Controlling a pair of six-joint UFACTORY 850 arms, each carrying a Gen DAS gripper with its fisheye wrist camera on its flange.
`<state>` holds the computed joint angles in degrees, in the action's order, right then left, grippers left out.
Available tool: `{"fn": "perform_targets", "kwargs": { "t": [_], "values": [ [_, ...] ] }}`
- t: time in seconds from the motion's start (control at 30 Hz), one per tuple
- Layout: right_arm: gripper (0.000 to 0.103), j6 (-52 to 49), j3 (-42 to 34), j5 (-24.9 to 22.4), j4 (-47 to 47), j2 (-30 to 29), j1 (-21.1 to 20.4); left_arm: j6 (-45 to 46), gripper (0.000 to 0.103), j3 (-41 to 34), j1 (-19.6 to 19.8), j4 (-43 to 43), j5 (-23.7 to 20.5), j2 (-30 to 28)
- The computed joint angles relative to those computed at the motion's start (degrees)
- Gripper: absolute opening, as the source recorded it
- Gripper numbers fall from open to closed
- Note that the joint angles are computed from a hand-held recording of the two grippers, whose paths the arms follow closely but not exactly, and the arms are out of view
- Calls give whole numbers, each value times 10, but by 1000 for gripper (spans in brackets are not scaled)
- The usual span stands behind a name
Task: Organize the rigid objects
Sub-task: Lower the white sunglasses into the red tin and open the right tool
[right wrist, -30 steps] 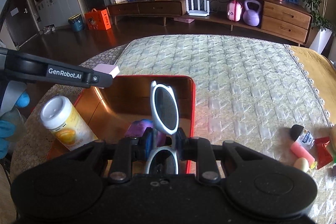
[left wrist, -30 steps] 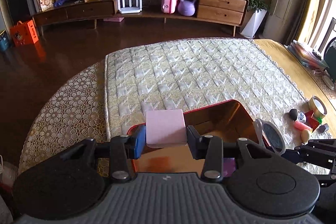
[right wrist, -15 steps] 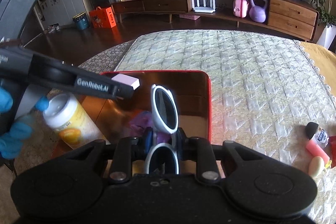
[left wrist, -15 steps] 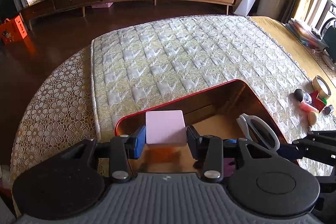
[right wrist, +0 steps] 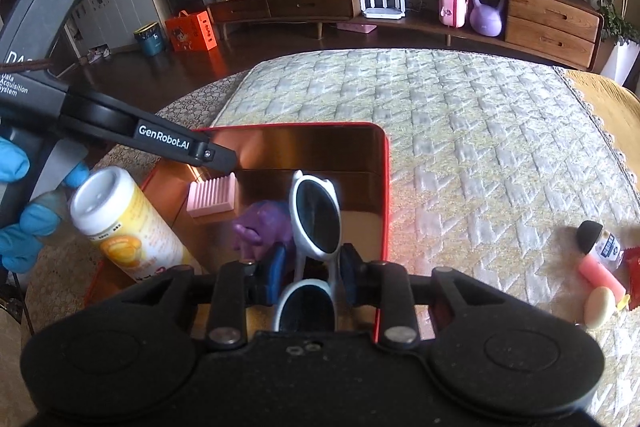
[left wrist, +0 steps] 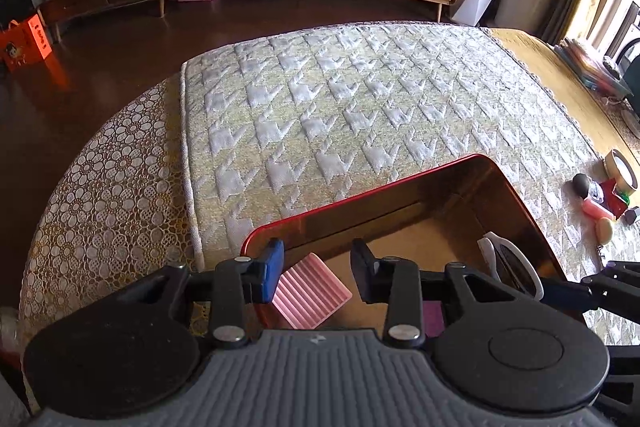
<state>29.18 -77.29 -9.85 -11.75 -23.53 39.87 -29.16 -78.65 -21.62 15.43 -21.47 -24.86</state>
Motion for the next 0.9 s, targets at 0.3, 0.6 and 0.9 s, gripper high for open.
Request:
{"fn": "perform_targets", "kwargs": {
  "t": [0.3, 0.6, 0.9],
  "values": [
    [55, 126, 37, 28, -130, 35, 6, -90, 37, 26, -7, 70, 18, 30],
    [56, 123, 78, 45, -106, 82, 2, -166, 48, 67, -33, 130, 39, 81],
    [60, 247, 130, 64, -223, 141, 0, -258, 56, 93, -75, 213, 33, 118]
  ]
}}
